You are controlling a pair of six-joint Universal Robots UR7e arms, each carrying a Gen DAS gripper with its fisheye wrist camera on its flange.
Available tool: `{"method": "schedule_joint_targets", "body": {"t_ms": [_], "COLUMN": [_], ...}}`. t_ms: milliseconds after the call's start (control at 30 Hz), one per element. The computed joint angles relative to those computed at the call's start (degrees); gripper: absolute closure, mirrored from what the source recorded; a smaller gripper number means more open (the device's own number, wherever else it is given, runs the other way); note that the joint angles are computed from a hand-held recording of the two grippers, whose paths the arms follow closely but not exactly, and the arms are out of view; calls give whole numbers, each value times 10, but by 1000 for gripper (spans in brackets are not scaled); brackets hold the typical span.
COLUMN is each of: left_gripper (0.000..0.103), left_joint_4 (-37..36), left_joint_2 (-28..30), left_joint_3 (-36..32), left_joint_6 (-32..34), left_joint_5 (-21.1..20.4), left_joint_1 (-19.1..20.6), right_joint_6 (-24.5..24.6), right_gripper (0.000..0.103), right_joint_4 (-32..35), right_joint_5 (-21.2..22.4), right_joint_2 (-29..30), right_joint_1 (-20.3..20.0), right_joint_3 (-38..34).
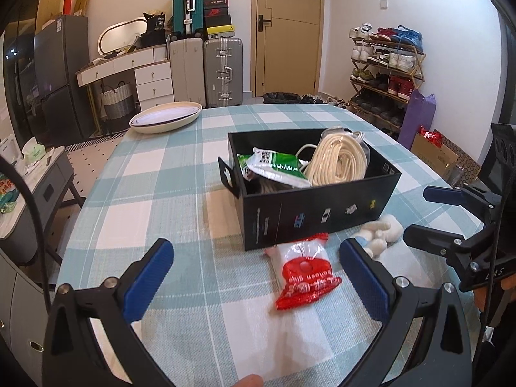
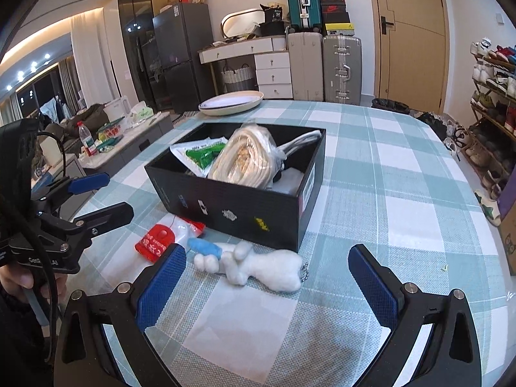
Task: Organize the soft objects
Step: 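Withdraw both grippers and move them toward the red packet and white plush figure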
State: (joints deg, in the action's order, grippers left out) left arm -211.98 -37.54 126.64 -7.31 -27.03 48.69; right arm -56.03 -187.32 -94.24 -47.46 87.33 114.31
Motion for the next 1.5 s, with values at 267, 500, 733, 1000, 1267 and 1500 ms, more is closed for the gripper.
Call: {"method": "schedule_joint_targets", "body": {"t_ms": [267, 500, 733, 1000, 1267, 1500], "left_gripper": [0, 0, 0, 0, 0, 0], "left_joint_4": [7, 0, -3, -4, 1, 7], "left_joint_2": [4, -1, -8, -11, -16, -15], "left_joint_3": [9, 13, 18, 22, 24, 23], "left_joint_6": [-13, -12, -11, -11, -18, -19], "left_joint_5": [10, 9, 6, 10, 8, 5], "left_joint_1": [-1, 3, 5, 5, 11, 13], "right_joint_6": [13, 40, 64, 64, 54, 41], "right_gripper": [1, 1, 1, 1, 1, 11], "right_joint_4": [5, 35, 57, 58, 41, 30], "right_joint_5": [-25, -57, -68, -81, -107, -113], "right_joint_2": [16, 33, 42, 57, 76, 81], "right_joint_1": [7, 10, 7, 13, 25, 29], "right_joint_3": [-5, -23, -39, -49, -63, -63]}}
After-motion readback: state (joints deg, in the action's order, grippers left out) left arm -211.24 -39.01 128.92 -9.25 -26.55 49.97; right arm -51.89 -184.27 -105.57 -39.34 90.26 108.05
